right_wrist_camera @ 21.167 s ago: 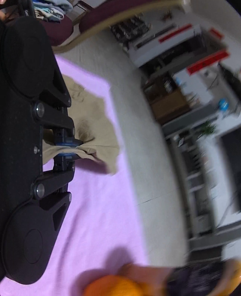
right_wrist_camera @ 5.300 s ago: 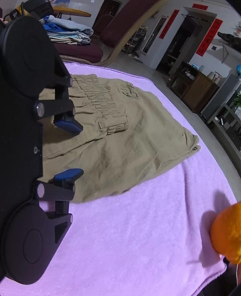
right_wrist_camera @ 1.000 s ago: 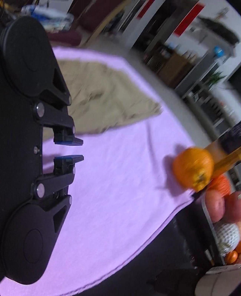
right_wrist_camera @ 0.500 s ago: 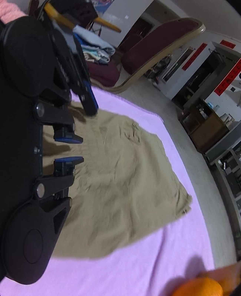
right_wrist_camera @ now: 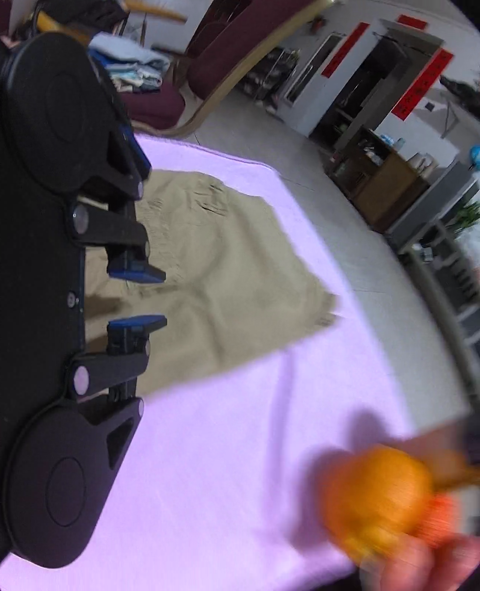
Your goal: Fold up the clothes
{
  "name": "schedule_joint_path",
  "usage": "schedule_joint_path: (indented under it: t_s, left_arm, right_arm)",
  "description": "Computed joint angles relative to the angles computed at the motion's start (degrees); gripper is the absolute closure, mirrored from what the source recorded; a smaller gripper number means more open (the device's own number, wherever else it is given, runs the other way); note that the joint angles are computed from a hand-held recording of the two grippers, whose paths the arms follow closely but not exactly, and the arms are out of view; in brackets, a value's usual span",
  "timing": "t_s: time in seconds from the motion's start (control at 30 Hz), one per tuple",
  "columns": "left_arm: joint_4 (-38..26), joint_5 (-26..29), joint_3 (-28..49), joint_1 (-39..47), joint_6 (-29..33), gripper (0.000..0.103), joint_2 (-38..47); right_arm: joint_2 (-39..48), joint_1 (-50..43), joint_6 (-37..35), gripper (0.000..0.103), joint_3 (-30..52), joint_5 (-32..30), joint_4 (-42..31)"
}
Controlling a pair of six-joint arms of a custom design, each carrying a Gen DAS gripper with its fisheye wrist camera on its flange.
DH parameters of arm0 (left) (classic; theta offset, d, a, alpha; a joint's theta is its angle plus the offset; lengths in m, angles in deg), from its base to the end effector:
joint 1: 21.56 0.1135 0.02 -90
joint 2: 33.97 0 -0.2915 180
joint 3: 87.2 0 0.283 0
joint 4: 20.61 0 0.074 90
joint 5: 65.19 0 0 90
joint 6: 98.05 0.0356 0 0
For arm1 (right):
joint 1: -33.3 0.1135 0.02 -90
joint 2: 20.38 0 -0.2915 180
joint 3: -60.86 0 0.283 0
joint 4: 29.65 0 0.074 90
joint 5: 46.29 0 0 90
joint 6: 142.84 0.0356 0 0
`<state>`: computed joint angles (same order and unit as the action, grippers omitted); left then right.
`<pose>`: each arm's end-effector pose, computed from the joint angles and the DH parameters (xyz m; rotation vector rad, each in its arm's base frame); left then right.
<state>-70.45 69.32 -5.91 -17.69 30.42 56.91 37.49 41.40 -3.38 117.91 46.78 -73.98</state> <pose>0.3549 -0.0010 0.2722 0.9304 2.1214 -0.6513 0.2232 0.0298 0.2786 0.8717 2.2341 0.4201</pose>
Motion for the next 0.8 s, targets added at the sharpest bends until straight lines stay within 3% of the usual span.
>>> schedule_joint_path:
  t_s: [0.07, 0.1, 0.17, 0.3, 0.37, 0.43, 0.57, 0.8]
  left_arm:
    - [-2.7, 2.6, 0.1, -0.4, 1.3, 0.086, -1.0]
    - [-3.4, 2.8, -0.1, -1.3, 1.1, 0.084, -1.4]
    - [-1.3, -1.2, -1.5, -4.5, -0.6, 0.084, -0.6]
    - [4.7, -10.1, -1.9, -10.5, -5.0, 0.092, 5.6]
    - [7.5, -11.5, -0.5, -11.6, -7.0, 0.096, 9.7]
    - [8.2, -11.7, 1.0, -12.1, -6.7, 0.097, 12.2]
    - [5.6, -11.2, 4.8, -12.5, -2.8, 0.096, 15.8]
    - [-1.5, -7.5, 10.5, -11.0, 0.0, 0.096, 20.0]
  right_arm:
    - [-4.2, 0.3, -3.2, 0.061, 1.2, 4.4, -3.8]
    - [-5.7, -0.4, -5.0, 0.058, 1.2, 5.6, -4.5]
    - [-6.3, -5.1, -8.6, 0.051, 0.1, 3.6, -2.9]
    - [0.8, -17.5, -11.0, 0.052, -4.1, -11.0, 8.4]
    - [6.5, -21.3, -11.0, 0.061, -5.1, -16.3, 14.5]
    - [12.7, -22.4, -12.5, 0.067, -4.4, -18.0, 20.4]
    - [25.6, -23.2, -14.3, 0.069, 0.3, -19.2, 30.3]
    - [45.0, -22.7, -16.0, 0.068, 13.8, -20.5, 34.9]
